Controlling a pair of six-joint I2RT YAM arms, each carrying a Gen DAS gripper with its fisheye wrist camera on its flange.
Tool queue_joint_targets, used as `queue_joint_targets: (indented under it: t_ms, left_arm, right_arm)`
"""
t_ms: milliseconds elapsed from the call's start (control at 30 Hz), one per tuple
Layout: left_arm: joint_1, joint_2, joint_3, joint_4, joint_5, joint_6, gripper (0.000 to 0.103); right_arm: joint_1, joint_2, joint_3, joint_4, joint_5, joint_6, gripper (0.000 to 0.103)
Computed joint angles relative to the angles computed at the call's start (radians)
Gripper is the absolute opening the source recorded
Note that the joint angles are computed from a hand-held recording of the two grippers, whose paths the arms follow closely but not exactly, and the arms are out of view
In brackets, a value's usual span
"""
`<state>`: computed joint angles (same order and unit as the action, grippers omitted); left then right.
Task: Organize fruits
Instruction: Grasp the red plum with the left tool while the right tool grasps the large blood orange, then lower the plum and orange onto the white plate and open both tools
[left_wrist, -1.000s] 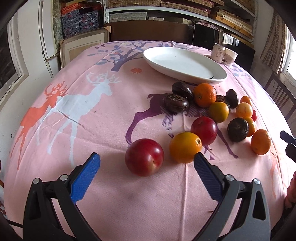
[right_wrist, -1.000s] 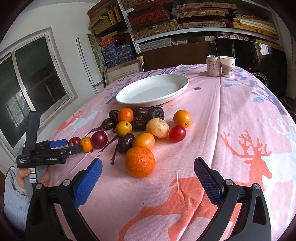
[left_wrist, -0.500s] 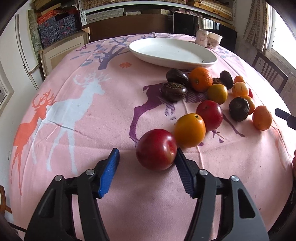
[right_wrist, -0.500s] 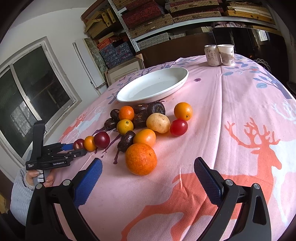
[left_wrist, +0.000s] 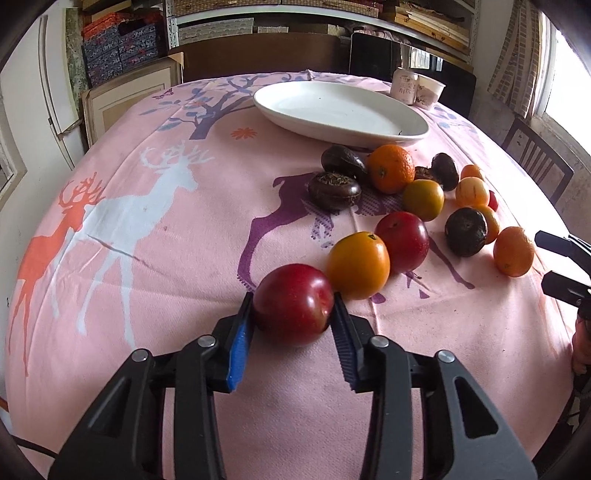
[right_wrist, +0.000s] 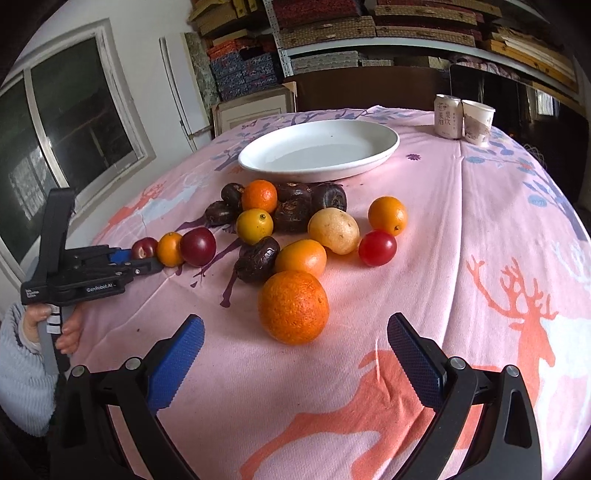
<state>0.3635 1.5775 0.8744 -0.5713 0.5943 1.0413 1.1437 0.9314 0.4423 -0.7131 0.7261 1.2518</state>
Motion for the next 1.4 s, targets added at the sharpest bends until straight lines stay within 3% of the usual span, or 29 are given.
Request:
queue_joint_targets:
  t_ms: [67, 167, 200, 233, 267, 500, 667, 800, 1033, 1167, 1233, 1267, 1400]
  left_arm:
    - [0.005, 0.005, 0.006, -0.008, 0.007, 0.002, 0.040]
    - [0.011, 0.010, 0.014, -0.017, 0.017, 0.003, 0.040]
    - [0.014, 0.009, 0.015, -0.019, 0.023, 0.005, 0.040]
    - [0.017, 0.008, 0.015, -0.020, 0.029, 0.007, 0.040]
    - [0.022, 0.008, 0.017, -0.023, 0.034, 0.011, 0.040]
    - [0.026, 0.025, 0.096, -0.113, 0.067, -0.013, 0.039]
    - [-0.103, -0.022, 0.167, -0.091, 0.054, -0.163, 0.039]
    - [-0.287, -0.002, 0.238, -0.021, -0.005, -0.343, 0.040]
    - [-0.515, 0.176, 0.361, 0.109, -0.167, -0.554, 0.040]
    - [-0.558, 0.244, 0.381, 0.154, -0.213, -0.572, 0.040]
    - [-0.561, 0.257, 0.372, 0.182, -0.213, -0.572, 0.047]
    - [-0.558, 0.265, 0.384, 0.167, -0.207, -0.566, 0.050]
    - [-0.528, 0.260, 0.381, 0.172, -0.177, -0.552, 0.052]
  right_arm:
    - [-0.044, 0.032, 0.021, 0.005, -0.013, -0.061, 0.095]
    - [-0.137, 0.036, 0.007, 0.075, -0.090, -0.171, 0.077]
    - [-0.172, 0.030, -0.009, 0.111, -0.135, -0.208, 0.065]
    - [-0.214, 0.014, -0.032, 0.152, -0.188, -0.249, 0.045]
    - [-0.239, -0.013, -0.055, 0.182, -0.221, -0.266, 0.044]
    - [-0.262, -0.202, -0.079, 0.139, -0.248, -0.274, 0.043]
    - [-0.467, -0.255, 0.037, 0.123, -0.288, -0.480, 0.043]
    - [-0.735, -0.111, 0.108, 0.301, -0.462, -0.652, 0.043]
    - [-0.974, 0.274, 0.190, 0.572, -0.624, -0.743, 0.043]
    - [-1.017, 0.364, 0.176, 0.658, -0.644, -0.751, 0.046]
    - [-1.022, 0.357, 0.167, 0.672, -0.638, -0.770, 0.063]
    - [-1.023, 0.342, 0.158, 0.684, -0.626, -0.774, 0.065]
    - [-1.031, 0.306, 0.137, 0.699, -0.632, -0.779, 0.065]
